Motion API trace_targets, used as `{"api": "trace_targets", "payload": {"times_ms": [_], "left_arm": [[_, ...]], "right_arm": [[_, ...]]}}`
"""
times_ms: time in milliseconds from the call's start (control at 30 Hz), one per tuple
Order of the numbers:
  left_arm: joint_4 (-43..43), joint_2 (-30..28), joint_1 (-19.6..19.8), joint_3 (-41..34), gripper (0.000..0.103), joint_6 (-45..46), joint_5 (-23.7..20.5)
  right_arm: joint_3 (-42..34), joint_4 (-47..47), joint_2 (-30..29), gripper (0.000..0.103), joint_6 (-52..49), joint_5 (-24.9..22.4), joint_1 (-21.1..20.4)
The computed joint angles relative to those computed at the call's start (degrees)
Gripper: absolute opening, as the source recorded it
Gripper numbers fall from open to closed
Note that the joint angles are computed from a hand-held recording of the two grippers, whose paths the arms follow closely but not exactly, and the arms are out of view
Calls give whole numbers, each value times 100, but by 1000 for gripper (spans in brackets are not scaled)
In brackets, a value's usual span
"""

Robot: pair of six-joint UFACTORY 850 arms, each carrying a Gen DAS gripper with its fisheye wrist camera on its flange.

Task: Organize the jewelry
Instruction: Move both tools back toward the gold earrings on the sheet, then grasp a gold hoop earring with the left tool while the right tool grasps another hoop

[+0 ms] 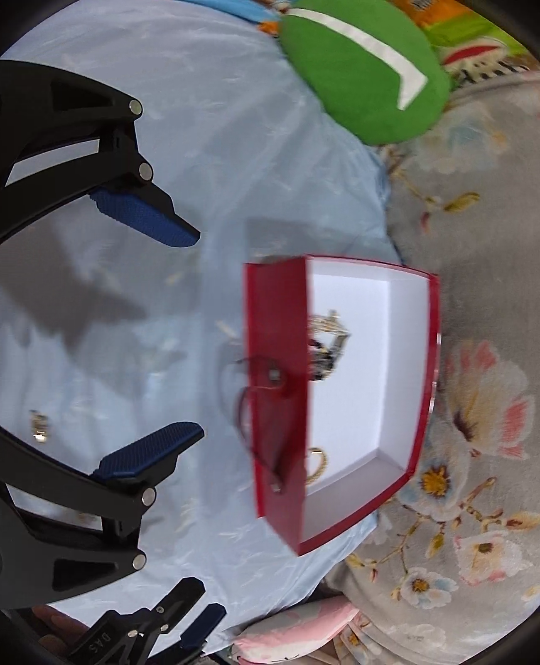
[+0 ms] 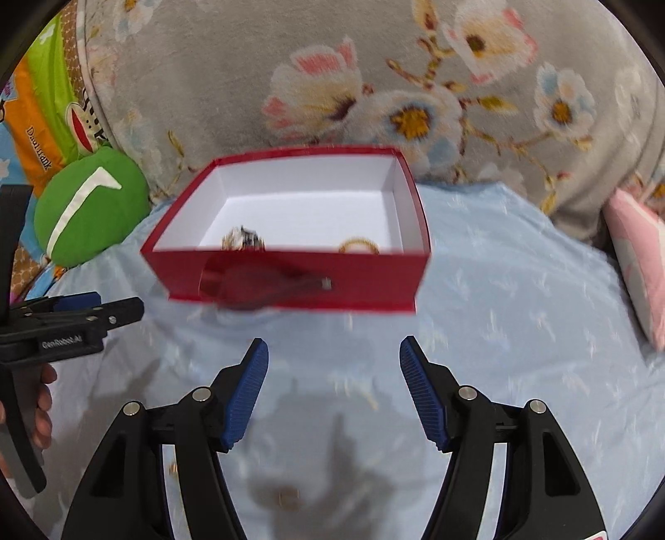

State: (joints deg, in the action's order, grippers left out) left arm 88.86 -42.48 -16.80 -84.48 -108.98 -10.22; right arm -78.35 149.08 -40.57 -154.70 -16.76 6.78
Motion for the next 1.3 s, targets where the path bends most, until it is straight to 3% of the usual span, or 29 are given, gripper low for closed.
{"api": "trace_targets", "payload": {"times_ms": [200, 333, 533, 700, 833, 933, 1133, 1233, 1300], "left_arm": [[2007, 493, -115, 1110, 84, -2349, 27], [3427, 667, -203, 1574, 84, -3970, 182], [3472, 725, -499, 1879, 84, -3907, 4], [3937, 533, -602, 1782, 79, -4364, 180], [3106, 444, -751, 1727, 75, -3350, -35], [3221, 429, -793, 1728, 73, -3452, -118], [3022, 405, -873, 1720, 48, -3140, -346], [3390, 430, -819, 1738, 29, -3540, -266], [4068, 456, -755, 1776, 16, -4263, -154]], "right_arm": [[727, -568, 190, 63, 567, -48, -92], [993, -249, 190, 60, 242, -102, -35], [1169, -98, 168, 58, 217, -146, -38], [1185, -46, 134, 58, 171, -85, -70], [1051, -193, 49, 57, 286, 13, -78], [938, -473, -19, 56, 522, 61, -49], [701, -786, -191, 50, 730, 156, 82], [617, -460, -264, 48, 404, 200, 143], [595, -307, -276, 44, 270, 218, 163]]}}
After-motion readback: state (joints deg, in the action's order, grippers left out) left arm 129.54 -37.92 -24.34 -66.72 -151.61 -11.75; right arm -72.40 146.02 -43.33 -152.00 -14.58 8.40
